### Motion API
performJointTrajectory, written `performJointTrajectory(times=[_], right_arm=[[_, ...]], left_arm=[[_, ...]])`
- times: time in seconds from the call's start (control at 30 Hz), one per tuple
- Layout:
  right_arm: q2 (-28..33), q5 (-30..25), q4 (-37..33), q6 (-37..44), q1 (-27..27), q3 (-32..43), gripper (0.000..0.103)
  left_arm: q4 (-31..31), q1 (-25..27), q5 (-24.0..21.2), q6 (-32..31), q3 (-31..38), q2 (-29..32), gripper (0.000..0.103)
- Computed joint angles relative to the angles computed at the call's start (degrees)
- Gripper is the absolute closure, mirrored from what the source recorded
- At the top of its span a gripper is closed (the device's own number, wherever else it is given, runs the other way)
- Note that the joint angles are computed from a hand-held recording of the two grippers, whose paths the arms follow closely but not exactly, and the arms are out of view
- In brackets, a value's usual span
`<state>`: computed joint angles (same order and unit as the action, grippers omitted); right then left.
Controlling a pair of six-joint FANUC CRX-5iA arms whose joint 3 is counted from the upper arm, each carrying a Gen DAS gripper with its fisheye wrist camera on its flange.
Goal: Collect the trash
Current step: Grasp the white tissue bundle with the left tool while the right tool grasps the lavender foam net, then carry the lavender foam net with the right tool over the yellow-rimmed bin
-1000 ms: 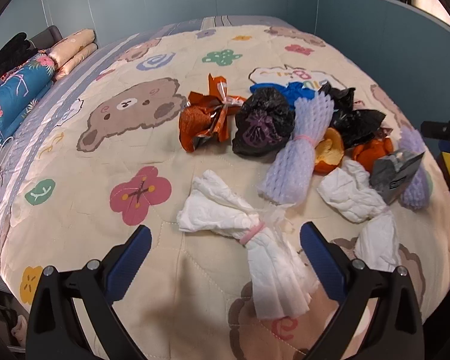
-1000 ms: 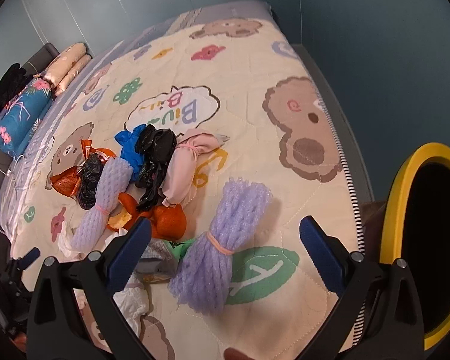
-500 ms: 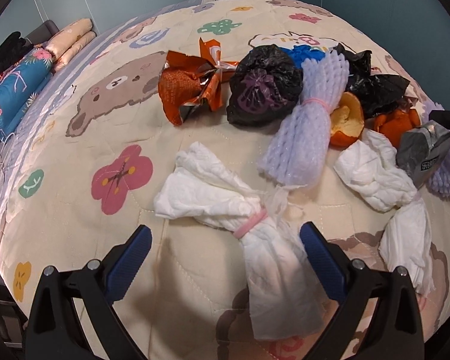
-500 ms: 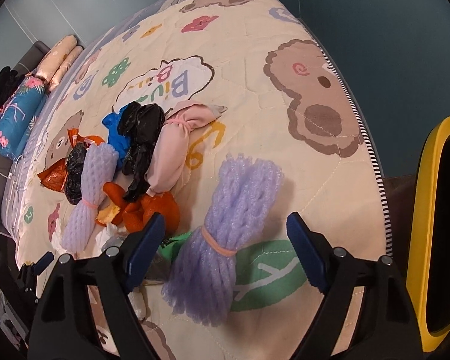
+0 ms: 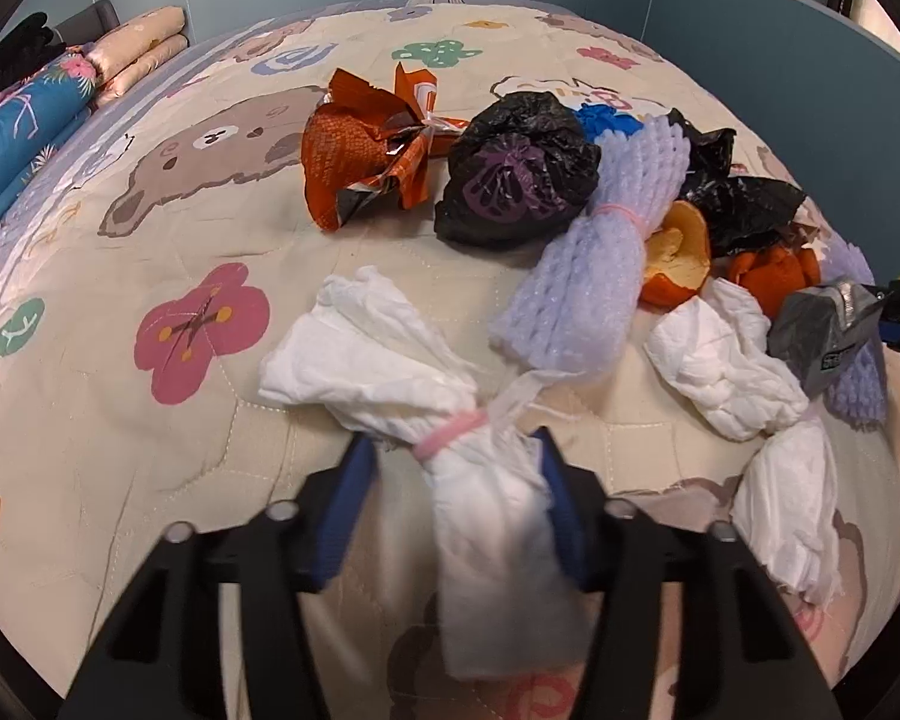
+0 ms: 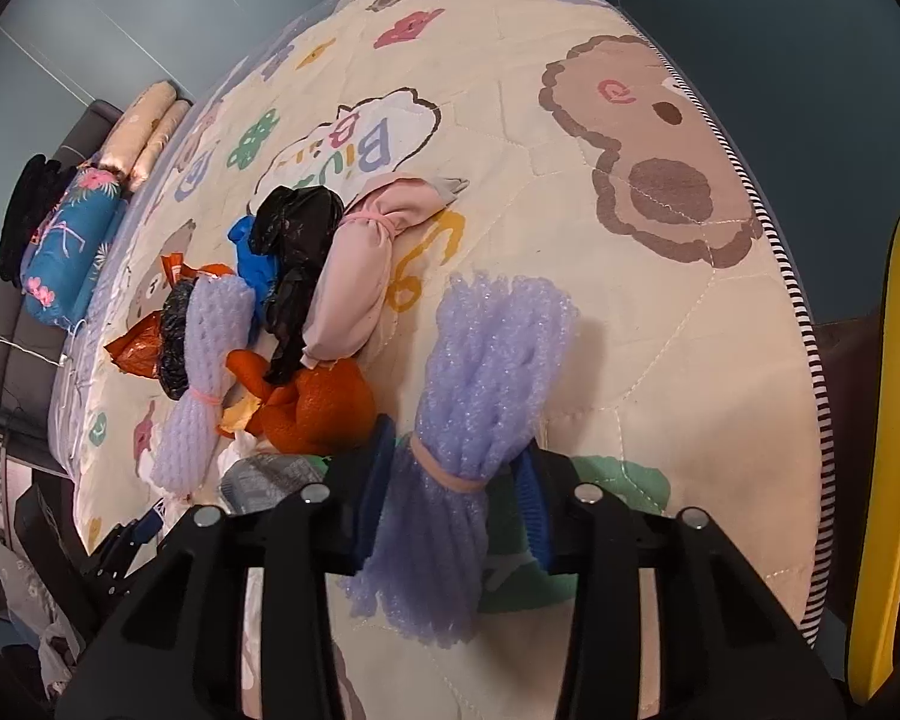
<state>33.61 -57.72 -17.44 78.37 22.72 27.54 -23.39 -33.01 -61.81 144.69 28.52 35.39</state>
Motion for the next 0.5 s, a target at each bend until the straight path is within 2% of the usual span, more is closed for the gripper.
performJointTrajectory(times=[0.03,0.17,0.37,0.5], right_arm=[[-0.19,0.23,-0.21,0.52,-0.02,-0.18,0.069],[-1.87,2.45,-1.50,1.96,-0.31,-1.93,0.071],[-5.54,8.31,-2.07,4.44,-0.75,-6.02,0.072],[-7.77,11.61,-2.01,5.42,-0.85,-8.49,0.072]], left_arm=[[-0.33,-0.13,-0.11,0.24,0.06,0.00,0.069],[0.03,0.30,2.32,2.47,-2.57,-1.64,0.080],[-0.32,0.42,9.11,5.18,-8.11,-5.81,0.081],[-4.76,-1.66,10.35,7.57,-8.30,-7.41,0.081]])
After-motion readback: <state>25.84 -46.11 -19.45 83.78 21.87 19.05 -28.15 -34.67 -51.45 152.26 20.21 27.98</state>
